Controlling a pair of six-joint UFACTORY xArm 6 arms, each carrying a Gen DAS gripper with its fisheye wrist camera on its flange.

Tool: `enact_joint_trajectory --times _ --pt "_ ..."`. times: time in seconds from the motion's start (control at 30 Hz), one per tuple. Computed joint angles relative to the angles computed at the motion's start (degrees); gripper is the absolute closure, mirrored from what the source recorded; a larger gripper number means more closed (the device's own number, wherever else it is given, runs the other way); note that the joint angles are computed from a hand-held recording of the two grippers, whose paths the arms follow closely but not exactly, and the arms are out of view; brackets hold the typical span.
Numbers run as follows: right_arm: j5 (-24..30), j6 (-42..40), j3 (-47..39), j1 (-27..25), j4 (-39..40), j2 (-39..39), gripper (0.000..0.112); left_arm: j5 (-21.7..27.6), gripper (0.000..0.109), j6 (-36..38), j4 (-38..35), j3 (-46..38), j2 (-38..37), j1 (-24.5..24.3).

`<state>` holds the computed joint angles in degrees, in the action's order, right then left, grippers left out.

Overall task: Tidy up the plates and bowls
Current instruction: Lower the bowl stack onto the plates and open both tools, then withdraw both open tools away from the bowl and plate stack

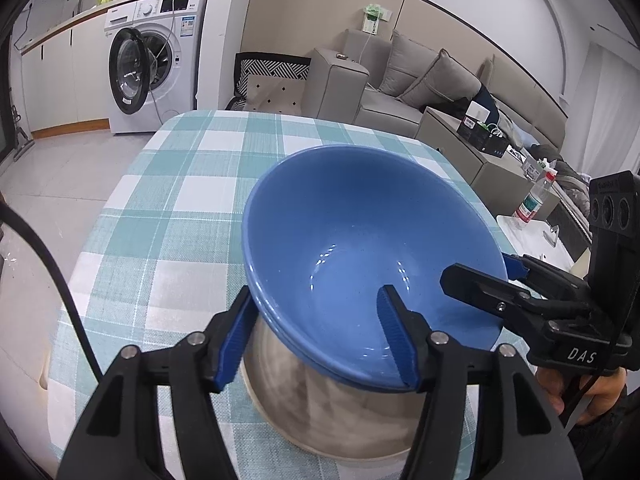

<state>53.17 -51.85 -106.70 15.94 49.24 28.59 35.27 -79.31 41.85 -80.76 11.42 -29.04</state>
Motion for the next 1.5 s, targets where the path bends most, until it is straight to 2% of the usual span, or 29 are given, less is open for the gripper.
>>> enact_joint_trajectory --times 0.17,0.23,0.43,0.6,0.87,1.1,1.5 --pt "-0.61 -3.28 0.99 -0.16 0.93 -1.11 0.016 0.15 0.026 -0.03 1.65 1.38 -1.6 -0.29" --pt "-0.54 -4.88 1.59 -0.45 2.26 -1.68 0.014 0.03 0.017 -1.1 3.25 2.4 -2.53 -0.45" --pt "-1.86 -10.27 4.71 -0.9 6.24 -3.88 0.01 2.14 0.006 -5.85 10.14 5.37 -5.72 -1.65" --pt "-2.81 -15.73 8.34 -1.6 11.14 -6.58 0.01 3.53 0.006 -11.75 16.67 8.85 -8.82 -2.46" --pt "-1.78 -26.99 15.75 -3.96 20.94 -11.73 0.01 7.93 0.006 -16.21 22.84 11.62 -11.14 -4.62" --pt "-2.53 -31.95 20.62 -5.07 23.92 -14.3 0.01 10.31 0.006 -21.52 27.22 13.47 -11.43 -6.46" --pt "-5.27 -40.01 28.65 -5.55 29.03 -18.26 0.01 14.08 0.006 -25.7 32.41 14.24 -10.78 -9.75"
